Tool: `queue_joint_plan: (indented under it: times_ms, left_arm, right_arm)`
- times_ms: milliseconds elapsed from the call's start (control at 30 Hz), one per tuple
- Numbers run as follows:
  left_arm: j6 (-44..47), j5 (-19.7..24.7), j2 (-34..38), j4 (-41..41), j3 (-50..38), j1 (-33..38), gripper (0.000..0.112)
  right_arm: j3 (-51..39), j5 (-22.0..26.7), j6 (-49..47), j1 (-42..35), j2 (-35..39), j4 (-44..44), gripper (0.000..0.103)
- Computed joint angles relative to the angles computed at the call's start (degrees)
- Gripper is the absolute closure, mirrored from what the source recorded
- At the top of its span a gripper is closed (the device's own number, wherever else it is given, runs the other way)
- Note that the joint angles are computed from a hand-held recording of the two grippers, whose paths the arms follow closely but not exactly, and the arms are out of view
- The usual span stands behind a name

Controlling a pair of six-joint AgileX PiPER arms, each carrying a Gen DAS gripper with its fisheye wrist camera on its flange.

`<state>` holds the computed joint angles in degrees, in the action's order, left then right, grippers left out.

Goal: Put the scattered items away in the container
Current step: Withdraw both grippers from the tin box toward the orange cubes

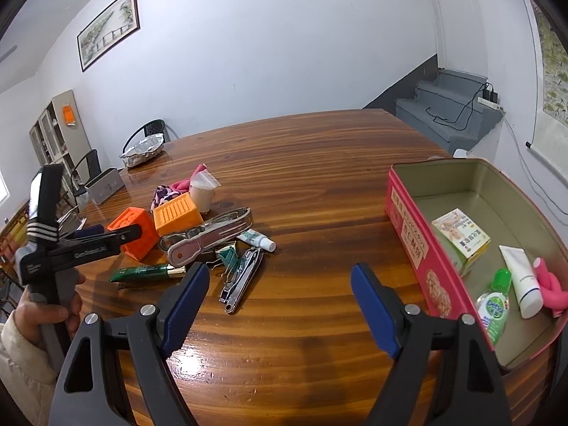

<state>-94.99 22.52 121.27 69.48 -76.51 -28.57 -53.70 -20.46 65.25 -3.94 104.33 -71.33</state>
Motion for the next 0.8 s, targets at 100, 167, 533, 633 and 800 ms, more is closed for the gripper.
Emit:
queue_joint_plan:
  times_ms: [100,167,533,633,800]
  left_arm:
    - [5.2,-0.7,1.8,-4.7,-2.5,1.1,0.011]
    - [6.6,-1.2,2.3,-6.7,-3.0,1.7,0.012]
    - [-1.3,-1.3,-1.0,-1.0,1.4,0.4,0.056]
    - [-8.1,-1.5,-3.3,4.0,4.3,0.2,0.058]
    - [-13.7,-0.8,-5.5,8.9,6.8,-0.2,0.058]
  right_arm:
    - [0.0,0.3,0.0,0.3,0.1,-0.3,0.018]
    - [-0.1,0.7,-0.2,0.6,0.3,-0.3,0.018]
    - [-2.0,0.1,7.3,1.1,2.4,-8.1,0.018]
    - [-4.0,-0.4,15.1,1.1,3.6,-14.8,0.018]
    - [-7.8,0.4,22.8,3.3,4.5,-22.7,0.018]
